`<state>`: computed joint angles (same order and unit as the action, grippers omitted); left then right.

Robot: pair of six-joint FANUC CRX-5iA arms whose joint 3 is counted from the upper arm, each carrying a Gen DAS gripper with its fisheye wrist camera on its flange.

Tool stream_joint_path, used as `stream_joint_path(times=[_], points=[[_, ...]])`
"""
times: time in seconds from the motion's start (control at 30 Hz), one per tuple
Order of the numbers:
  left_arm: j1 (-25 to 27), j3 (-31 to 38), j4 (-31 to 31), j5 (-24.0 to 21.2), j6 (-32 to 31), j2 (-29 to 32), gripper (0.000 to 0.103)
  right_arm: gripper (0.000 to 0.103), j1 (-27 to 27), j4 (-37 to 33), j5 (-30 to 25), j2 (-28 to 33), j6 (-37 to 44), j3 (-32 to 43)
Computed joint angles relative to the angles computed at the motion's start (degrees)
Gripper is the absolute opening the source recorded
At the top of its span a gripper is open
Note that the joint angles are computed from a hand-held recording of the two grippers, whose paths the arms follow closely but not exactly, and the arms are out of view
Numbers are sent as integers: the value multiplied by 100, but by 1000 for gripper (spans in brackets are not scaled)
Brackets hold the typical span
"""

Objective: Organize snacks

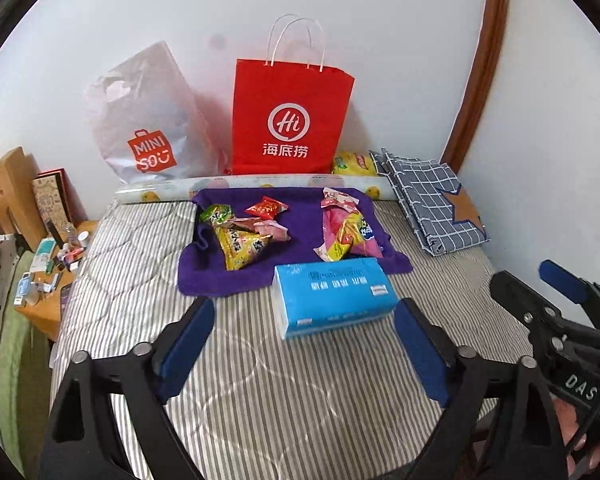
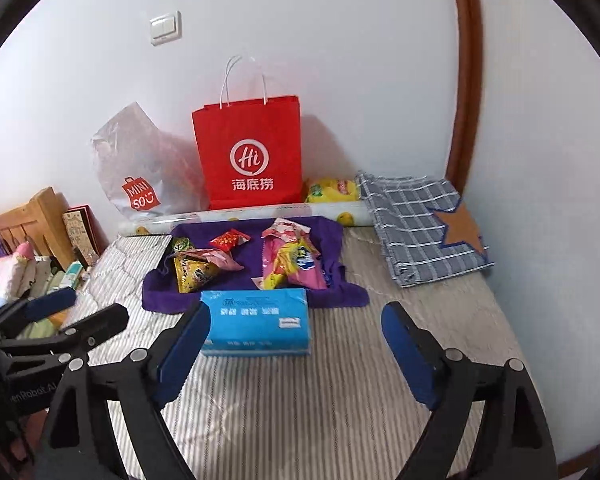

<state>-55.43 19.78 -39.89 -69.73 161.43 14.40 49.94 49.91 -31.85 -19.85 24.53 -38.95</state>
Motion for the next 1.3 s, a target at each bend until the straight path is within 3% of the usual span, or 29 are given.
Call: stream_joint_path(times=[0.17,0.4,1.3], points=[[-414,234,-347,-516,242,90,99,101,291,193,-370,-533,-249,-365],[-747,457,-565,-919,309,149,99,101,475,108,-600,-923,-370,-538],[-907,677,-722,-1168,332,213,99,101,750,451,-894,-1333,-635,-686]])
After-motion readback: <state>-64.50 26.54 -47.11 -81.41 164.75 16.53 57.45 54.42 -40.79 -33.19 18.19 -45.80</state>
